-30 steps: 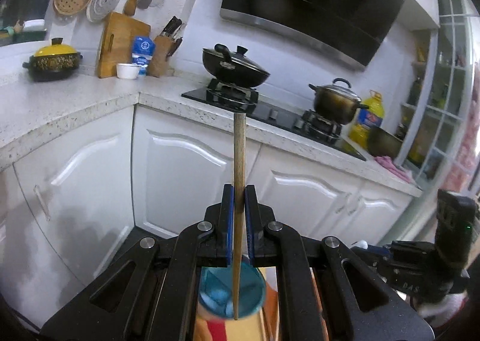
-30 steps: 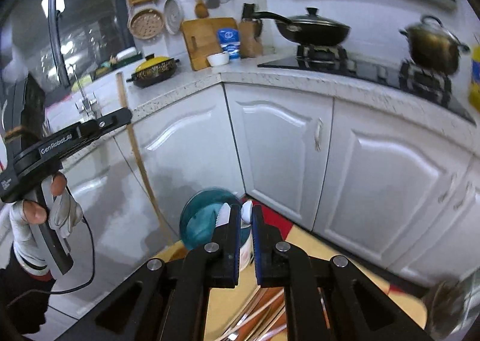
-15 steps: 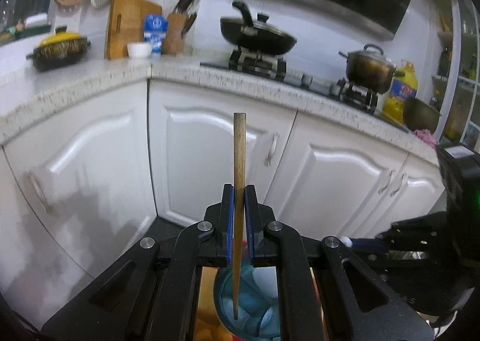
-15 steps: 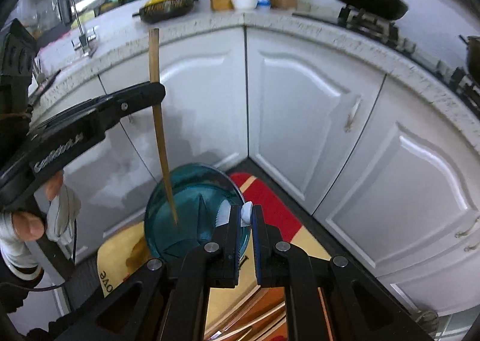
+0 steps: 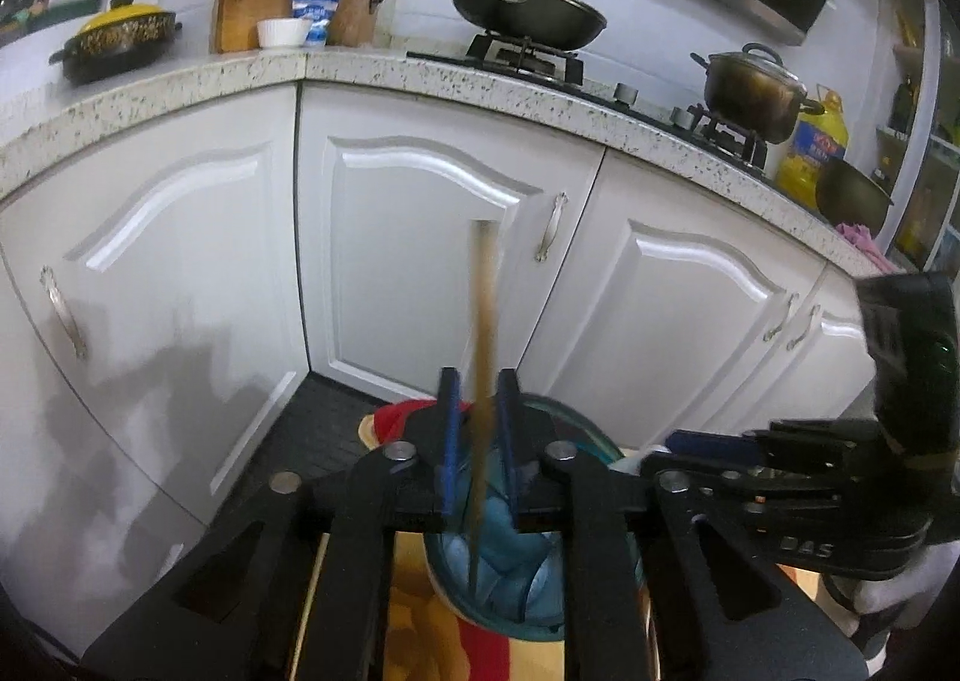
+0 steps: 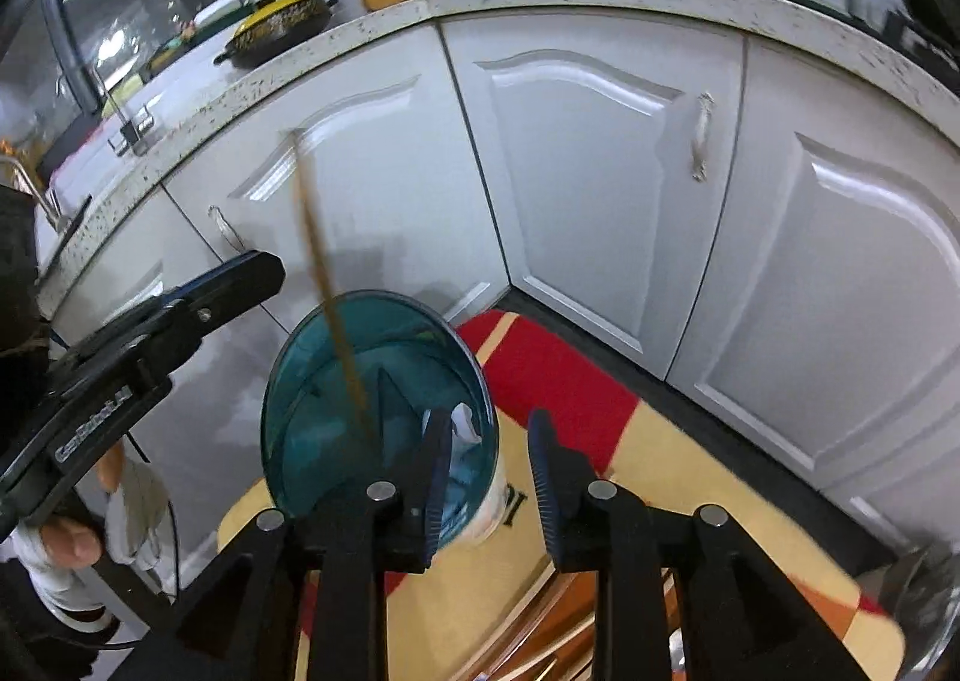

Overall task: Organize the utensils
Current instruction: 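Drop the chopstick into the holder with the left tool while the right tool releases the white spoon there, then grasp the metal spoon with the right tool while the left tool moves over the chopsticks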

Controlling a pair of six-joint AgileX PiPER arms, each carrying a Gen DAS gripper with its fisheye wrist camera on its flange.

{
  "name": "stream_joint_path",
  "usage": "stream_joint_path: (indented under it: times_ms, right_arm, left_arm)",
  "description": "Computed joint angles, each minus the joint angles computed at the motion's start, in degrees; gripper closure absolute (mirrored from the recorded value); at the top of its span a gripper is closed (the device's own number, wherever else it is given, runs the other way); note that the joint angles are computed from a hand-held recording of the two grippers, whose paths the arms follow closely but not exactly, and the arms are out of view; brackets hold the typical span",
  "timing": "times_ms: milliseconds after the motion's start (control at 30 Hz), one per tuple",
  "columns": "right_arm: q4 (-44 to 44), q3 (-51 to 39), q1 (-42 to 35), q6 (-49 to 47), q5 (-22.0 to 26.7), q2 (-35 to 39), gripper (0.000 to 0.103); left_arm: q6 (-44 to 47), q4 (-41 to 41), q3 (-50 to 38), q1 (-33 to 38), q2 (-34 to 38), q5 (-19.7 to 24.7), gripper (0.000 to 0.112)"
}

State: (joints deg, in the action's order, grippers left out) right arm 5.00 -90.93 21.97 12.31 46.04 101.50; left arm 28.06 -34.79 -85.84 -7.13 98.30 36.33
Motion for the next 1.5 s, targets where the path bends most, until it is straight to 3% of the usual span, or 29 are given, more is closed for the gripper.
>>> stream_joint_path:
  times_ms: [267,533,800,967,1500]
  right_arm:
    - [-5.41,10.83,2.64,9.91,-5.67,-8.11,0.073]
    - [-17.28,18.57,7.51,25.53,-7.87,-15.25,0.072]
    - [-28.15,23.66,13.28,39.02,-4.27,-21.17,0.072]
    - [-33.48,26.87,16.59,45.51,-0.81,-25.65,0.064]
    - [-40.15,36.25,20.77,56.37,6.4,-36.24,0.06]
  left_arm:
    - [1.28,-2.22,4.1,1.4,-3.65,1.6,0.074]
    - [1.89,-1.95,10.68,0.38,-9.84,0.65,0.07]
    - [-0.11,1.57,16.64,-4.07,-15.2,-0.58,0.069]
    - [-2.17,3.86,19.11,-6.77,-17.8,-1.21,0.069]
    - [-6.56,9.49,22.87,-13.72,-21.36,-2.67,0.069]
